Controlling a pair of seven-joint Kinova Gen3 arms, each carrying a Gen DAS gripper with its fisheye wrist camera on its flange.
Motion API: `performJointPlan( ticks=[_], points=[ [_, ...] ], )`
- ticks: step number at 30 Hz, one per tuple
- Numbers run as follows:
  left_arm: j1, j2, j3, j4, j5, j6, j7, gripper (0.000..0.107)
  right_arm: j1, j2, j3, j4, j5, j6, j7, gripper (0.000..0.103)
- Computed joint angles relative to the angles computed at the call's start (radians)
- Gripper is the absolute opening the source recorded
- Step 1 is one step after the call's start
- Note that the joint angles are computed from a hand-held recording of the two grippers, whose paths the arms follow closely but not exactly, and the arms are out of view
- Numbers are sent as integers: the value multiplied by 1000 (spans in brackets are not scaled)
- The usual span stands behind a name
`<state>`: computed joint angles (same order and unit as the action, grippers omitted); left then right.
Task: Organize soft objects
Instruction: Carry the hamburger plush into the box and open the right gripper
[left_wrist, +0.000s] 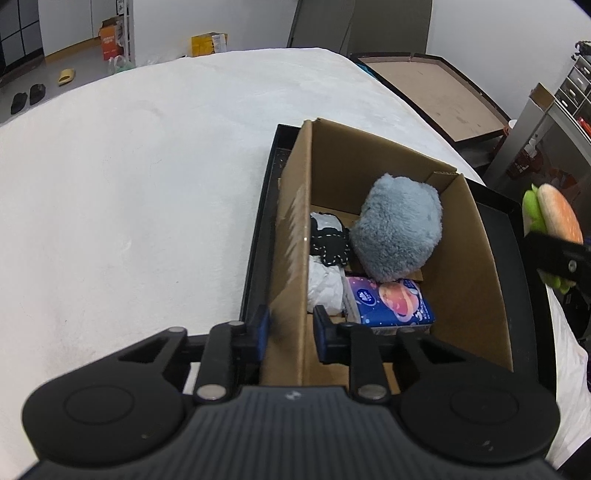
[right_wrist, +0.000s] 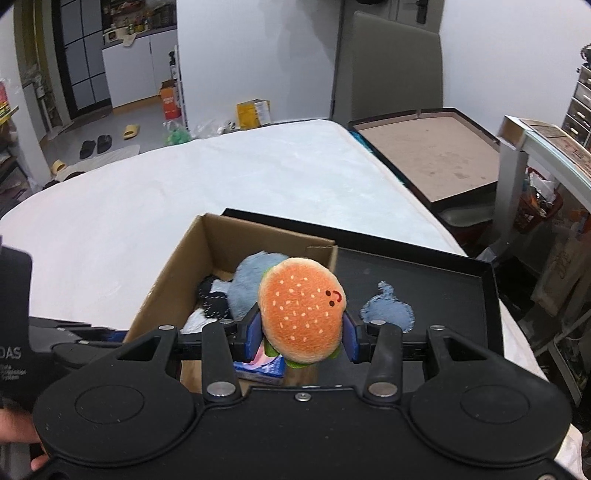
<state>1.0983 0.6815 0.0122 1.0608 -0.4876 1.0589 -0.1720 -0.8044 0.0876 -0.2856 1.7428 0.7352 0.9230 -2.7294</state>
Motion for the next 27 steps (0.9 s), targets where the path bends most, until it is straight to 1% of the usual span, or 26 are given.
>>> performJointPlan(
  ticks=[4, 6, 7, 8, 10, 12, 15, 22, 27],
  points=[
    [1, 0, 0, 0, 0, 0, 4, 21, -9, 5, -6, -12, -14, 4, 17, 43],
    [-1, -2, -1, 5, 1, -5, 8, 21, -13, 6, -7, -18, -24, 6, 26, 45],
    [-2, -5, -1, 10, 2, -10, 11, 21, -13, 6, -7, -21, -34, 4, 36, 48],
    [-3, -6, 0, 12, 2, -12, 12, 21, -14, 8, -8, -25, -42, 3, 45, 55],
    [-3, -9, 0, 17, 1, -14, 16, 21, -22, 7, -10, -30, -40, 11, 55, 64],
    [-2, -9, 0, 16, -1, -13, 18, 20, -28, 3, -10, -28, -30, 16, 53, 66],
    [-1, -8, 0, 14, -3, -9, 19, 21, -24, -9, -8, -21, -25, 23, 39, 73],
    [6, 2, 0, -9, -10, 17, 13, 21, 19, -36, -6, 30, -15, 27, 13, 74],
    [13, 20, -2, -43, -14, 47, -9, 21, 56, -53, -7, 72, -26, 3, 11, 74]
  ],
)
